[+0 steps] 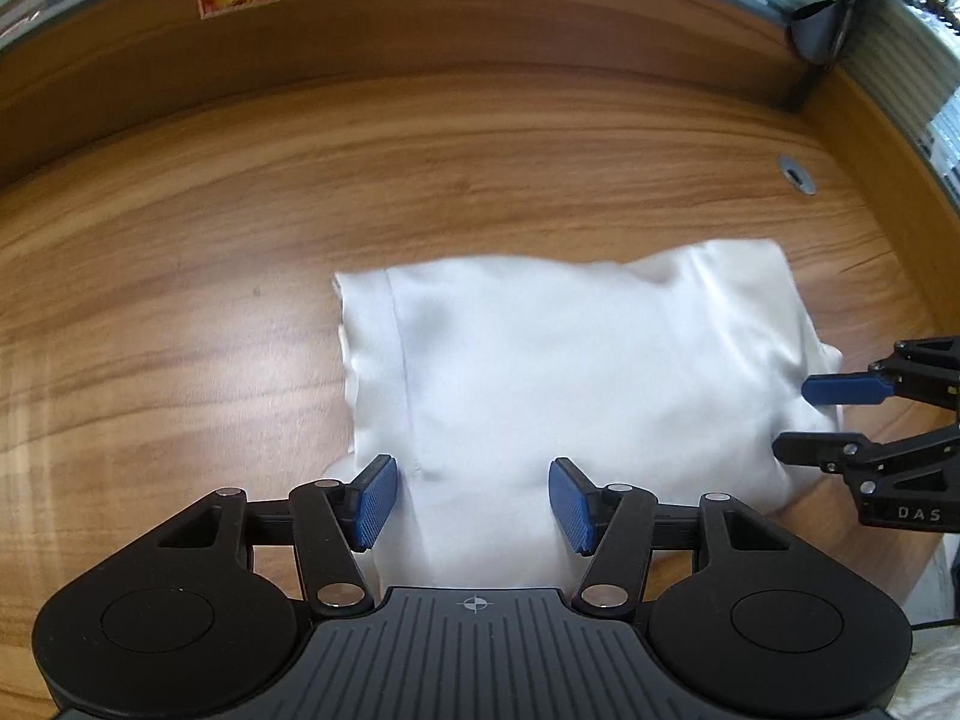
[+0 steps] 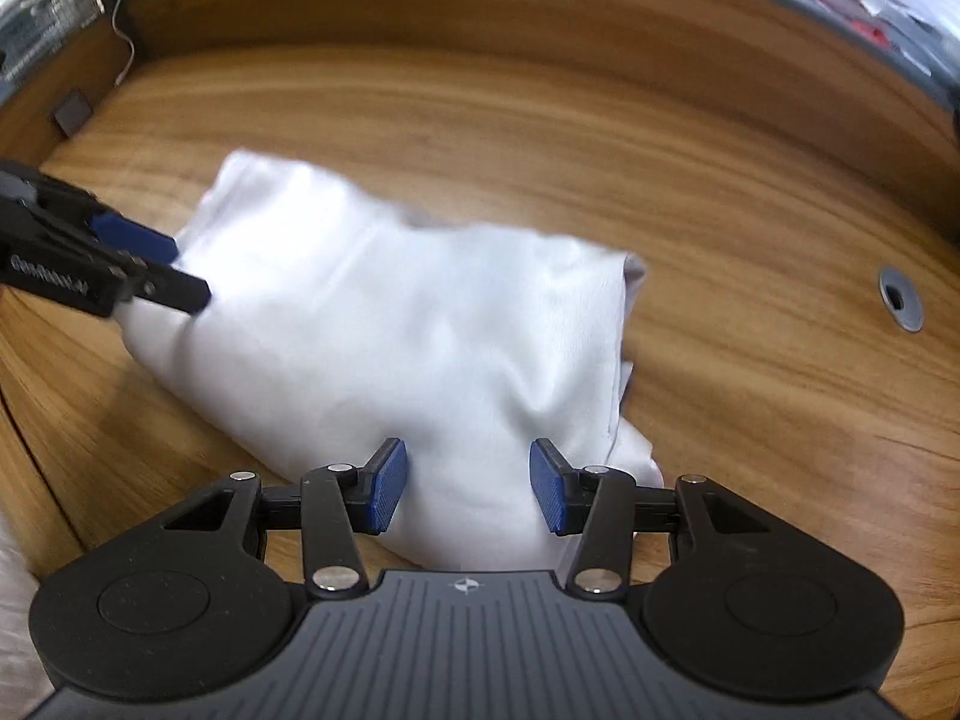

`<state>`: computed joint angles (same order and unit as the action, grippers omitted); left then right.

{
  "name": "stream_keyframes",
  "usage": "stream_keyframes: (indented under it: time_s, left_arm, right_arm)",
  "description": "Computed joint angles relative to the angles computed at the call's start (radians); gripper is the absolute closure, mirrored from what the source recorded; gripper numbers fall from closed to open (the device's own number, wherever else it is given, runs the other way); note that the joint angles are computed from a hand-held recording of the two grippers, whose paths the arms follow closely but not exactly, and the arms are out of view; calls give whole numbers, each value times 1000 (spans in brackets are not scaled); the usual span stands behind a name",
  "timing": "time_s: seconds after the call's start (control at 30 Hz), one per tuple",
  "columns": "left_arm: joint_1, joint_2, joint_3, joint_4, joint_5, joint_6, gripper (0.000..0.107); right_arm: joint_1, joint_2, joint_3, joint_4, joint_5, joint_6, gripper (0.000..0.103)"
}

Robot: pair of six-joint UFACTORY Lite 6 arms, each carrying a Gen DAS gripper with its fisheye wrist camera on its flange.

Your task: Fold clothes

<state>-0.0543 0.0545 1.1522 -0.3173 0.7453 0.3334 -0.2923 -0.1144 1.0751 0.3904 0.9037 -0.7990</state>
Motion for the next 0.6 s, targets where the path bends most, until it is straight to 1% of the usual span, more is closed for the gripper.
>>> stream_keyframes:
  time_s: [0.17,0.27,0.33,0.4,0.47,0.53,0.57,0.6]
  left_arm:
    - [-5,-11,-43,7,-49,-1,45]
    - [-12,-25,-73,25,-83,-6,41]
    - [-7,-30,-83,20,-90,-4,39]
    - [3,-29,-78,11,-82,2,38]
    - [11,-29,-68,15,-69,2,36]
    - [28,-40,-63,0,-56,27,30]
    - [39,-46,-64,-12,-52,47,28]
    - [54,-56,-68,-32,-51,74,20]
  right_arm:
    - [18,-2,-43,3,-53,-22,51]
    - [21,-6,-58,10,-72,-42,50]
    - [18,-9,-59,11,-70,-50,50]
    - [20,-8,-53,2,-67,-39,44]
    - [14,-11,-48,4,-58,-33,44]
    - [-5,-23,-39,21,-37,-40,43]
    - [-16,-30,-34,31,-26,-45,41]
    - [-31,-35,-28,44,-15,-52,36]
